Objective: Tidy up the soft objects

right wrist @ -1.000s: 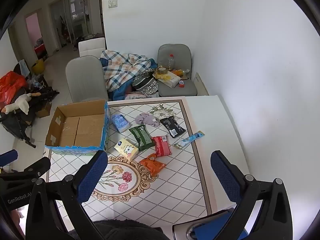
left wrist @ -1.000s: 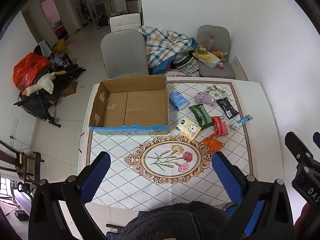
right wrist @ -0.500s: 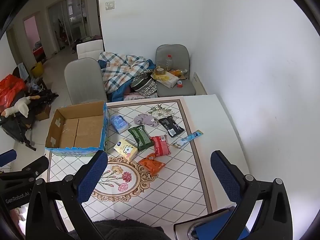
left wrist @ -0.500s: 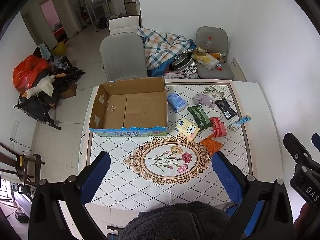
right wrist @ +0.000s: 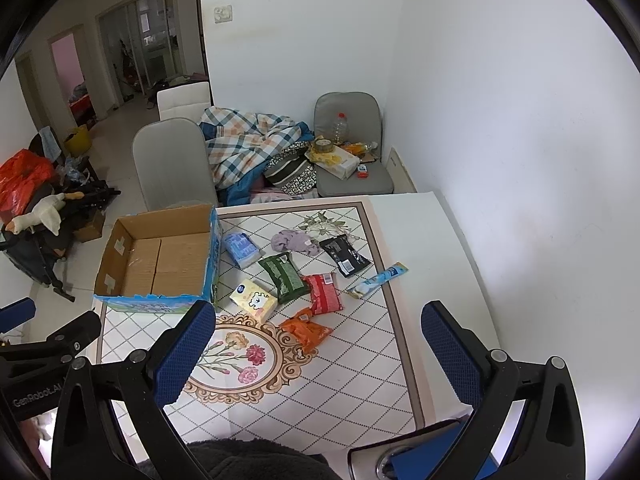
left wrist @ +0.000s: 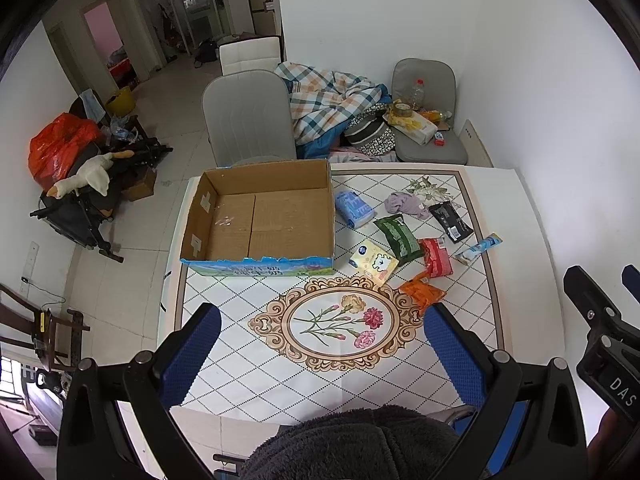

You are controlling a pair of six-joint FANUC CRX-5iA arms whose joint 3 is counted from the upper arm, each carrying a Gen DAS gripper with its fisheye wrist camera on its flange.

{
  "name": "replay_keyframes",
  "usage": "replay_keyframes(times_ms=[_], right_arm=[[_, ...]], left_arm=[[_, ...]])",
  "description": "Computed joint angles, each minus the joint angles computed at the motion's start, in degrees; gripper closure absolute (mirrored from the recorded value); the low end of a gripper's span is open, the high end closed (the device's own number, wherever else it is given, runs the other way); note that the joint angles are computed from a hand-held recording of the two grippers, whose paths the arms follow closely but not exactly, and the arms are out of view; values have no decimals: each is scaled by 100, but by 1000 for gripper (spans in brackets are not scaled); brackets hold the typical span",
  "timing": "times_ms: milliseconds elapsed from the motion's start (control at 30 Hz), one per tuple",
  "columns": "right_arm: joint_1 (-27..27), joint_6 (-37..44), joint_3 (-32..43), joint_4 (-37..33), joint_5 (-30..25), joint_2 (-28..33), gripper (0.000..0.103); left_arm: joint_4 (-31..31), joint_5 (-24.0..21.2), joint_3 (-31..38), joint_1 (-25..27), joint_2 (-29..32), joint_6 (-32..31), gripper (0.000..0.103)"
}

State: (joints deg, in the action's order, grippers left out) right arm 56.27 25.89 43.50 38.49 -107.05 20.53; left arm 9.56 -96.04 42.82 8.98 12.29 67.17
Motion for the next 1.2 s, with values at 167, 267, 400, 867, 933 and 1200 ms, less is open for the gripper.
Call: replay_keyframes(times_ms=[167,267,400,867,933,1200], right_arm=[[26,-10,26,26,-31,16,0],[40,-26,-21,43,-11,-14,0],[59,-62,-69,61,27,-31,0],[56,9,-41,138,58,-36,0],[52,47,6,165,42,-15,0],[45,97,98,180,52,19,0]], left_arm=[[29,69,-84,34,-58,-12,0],[52,120,-157,35,-95,0,0],[61,143,-127,26,-83,54,0],[180,401,-387,144,-242,93,0],[184,410,-394,151,-249,85,0],[210,446,-414,179,-258,77,0]])
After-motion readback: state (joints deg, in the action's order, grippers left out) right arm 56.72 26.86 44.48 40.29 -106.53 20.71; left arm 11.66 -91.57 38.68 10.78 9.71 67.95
